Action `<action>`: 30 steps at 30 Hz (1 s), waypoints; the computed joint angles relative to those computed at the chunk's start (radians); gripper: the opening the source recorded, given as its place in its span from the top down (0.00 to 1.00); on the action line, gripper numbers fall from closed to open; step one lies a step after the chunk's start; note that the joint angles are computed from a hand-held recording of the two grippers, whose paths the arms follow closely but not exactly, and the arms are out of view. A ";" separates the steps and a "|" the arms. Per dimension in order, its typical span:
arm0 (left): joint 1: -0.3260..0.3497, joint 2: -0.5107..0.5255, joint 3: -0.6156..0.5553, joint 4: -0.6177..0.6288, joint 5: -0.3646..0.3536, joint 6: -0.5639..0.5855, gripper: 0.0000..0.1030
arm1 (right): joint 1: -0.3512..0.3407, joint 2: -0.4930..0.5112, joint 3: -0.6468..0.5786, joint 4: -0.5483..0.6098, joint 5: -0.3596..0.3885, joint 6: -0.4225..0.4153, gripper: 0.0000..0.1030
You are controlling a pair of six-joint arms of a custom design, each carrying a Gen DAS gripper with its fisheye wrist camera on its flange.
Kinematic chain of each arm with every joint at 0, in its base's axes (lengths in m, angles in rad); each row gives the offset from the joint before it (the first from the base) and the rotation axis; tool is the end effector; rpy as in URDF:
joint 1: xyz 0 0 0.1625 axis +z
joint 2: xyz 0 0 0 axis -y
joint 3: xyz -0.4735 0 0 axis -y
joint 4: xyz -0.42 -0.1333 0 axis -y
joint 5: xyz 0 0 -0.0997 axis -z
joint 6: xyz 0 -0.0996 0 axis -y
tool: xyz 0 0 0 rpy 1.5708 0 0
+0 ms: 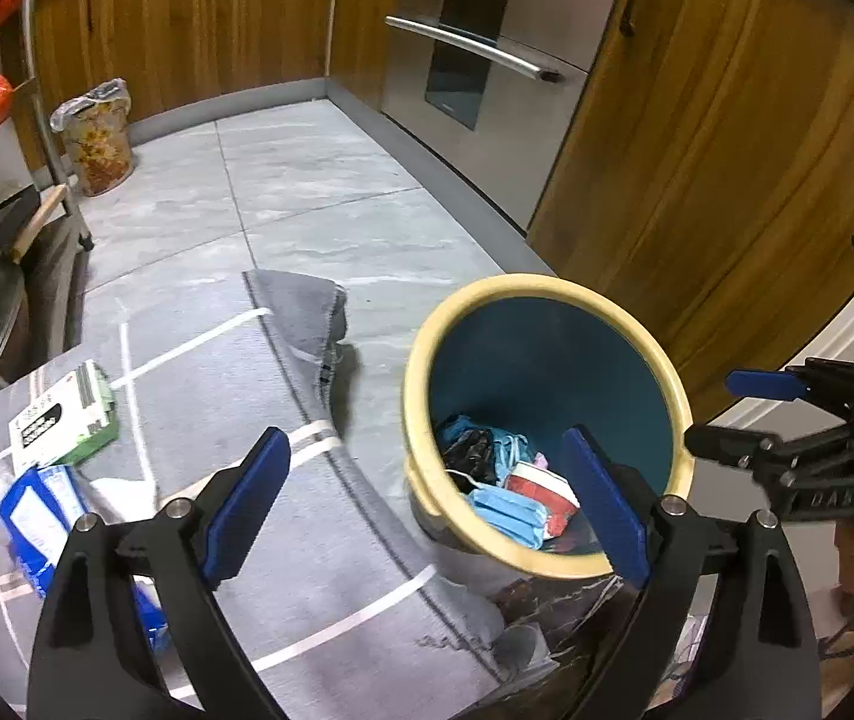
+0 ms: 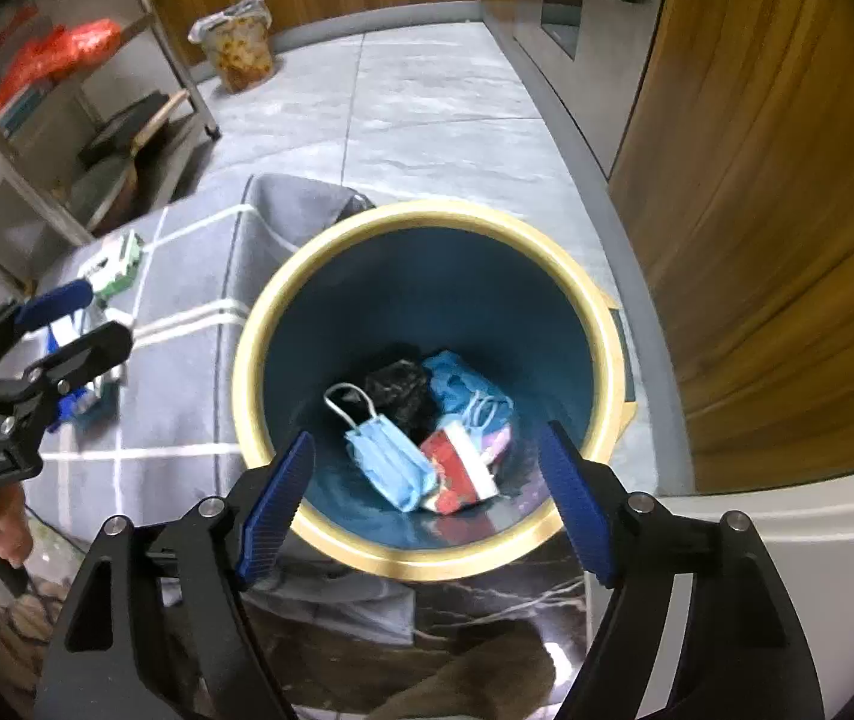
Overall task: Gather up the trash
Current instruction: 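Move both open tools back over the trash on the cloth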
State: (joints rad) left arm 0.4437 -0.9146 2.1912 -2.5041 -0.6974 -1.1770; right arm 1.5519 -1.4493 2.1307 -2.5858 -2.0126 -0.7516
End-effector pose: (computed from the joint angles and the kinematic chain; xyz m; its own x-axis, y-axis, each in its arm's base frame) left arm -0.3463 -0.3967 0.0419 -0.8017 -0.1082 -0.5878 0.2869 0.7930 -0.5374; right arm 0.0811 -0.5089 0.3155 -0.6706 -0.5303 0.5187 -0.6023 0.7974 0.0366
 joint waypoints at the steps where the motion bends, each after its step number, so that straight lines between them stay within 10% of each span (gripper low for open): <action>1: -0.004 -0.010 0.006 0.011 0.003 -0.010 0.10 | -0.005 -0.003 -0.010 0.023 0.015 0.019 0.24; 12: -0.070 -0.165 0.092 0.219 0.023 -0.181 0.09 | -0.016 -0.015 -0.036 0.073 0.078 0.110 0.22; 30: -0.189 -0.444 0.219 0.717 -0.051 -0.588 0.09 | 0.094 0.032 0.046 -0.074 0.079 0.037 0.22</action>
